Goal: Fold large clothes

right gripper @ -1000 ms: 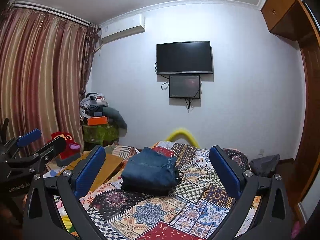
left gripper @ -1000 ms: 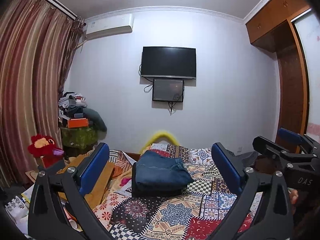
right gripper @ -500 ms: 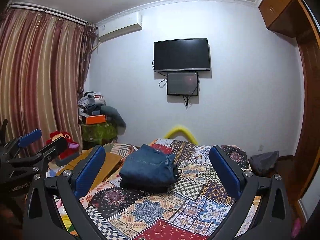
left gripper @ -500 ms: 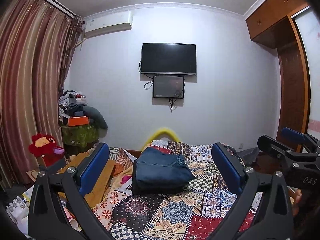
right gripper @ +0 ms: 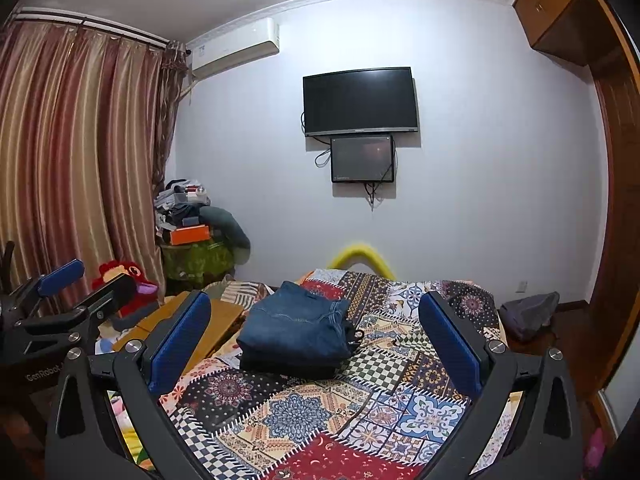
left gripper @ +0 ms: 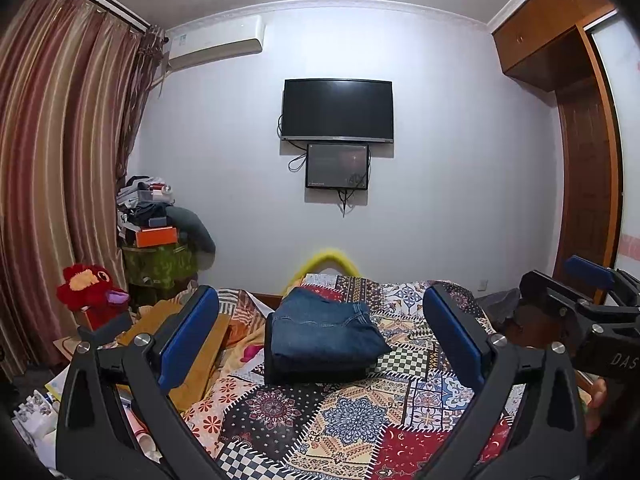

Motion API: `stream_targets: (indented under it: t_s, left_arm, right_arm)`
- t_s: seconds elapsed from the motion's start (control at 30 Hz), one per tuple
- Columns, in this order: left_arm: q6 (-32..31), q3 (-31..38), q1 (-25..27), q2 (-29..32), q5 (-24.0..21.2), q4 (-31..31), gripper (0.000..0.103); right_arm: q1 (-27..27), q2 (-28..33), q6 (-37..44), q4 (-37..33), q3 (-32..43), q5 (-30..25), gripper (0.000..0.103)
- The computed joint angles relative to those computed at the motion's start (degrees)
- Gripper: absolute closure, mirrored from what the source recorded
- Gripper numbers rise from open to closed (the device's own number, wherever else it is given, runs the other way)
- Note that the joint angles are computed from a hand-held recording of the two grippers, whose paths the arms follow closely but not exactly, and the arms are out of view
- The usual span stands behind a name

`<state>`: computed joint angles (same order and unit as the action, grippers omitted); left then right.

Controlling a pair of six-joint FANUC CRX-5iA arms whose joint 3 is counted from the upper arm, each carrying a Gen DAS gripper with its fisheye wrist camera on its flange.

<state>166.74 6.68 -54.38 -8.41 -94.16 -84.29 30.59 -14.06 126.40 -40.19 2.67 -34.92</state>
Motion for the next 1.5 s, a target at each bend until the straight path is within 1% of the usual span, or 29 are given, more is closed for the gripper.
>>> stream_targets:
  t_s: [0.13, 0.37, 0.77, 1.07, 1.5]
  left_arm:
    - [-0.1, 0.0, 0.3, 0.0, 0.4, 0.3, 0.0]
    - [-0.1, 0.1, 0.6, 0.0, 0.7, 0.6, 0.0]
    - [0.5, -1.3, 1.4, -0.9, 2.2, 1.7, 0.0]
    - [0.0, -1.9, 2.4, -1.9, 4.2, 3.3, 0.0]
    - [-1.1, -1.7, 2.5, -1.5, 5.4, 3.6, 0.0]
  right_arm:
    - [0.7, 0.0, -1.2, 1.8, -0.1, 0.2, 0.0]
    - [1.0, 0.3, -2.3, 2.9, 0.2, -0.6, 0.0]
    - [1.9, 0.4, -4.0, 4.9, 0.3, -0.4, 0.0]
    - [1.8, 0.3, -4.2, 4.9, 0.1, -0.2, 0.0]
    - [1.2, 0.5, -4.4, 4.1, 0.0, -0.1, 0.0]
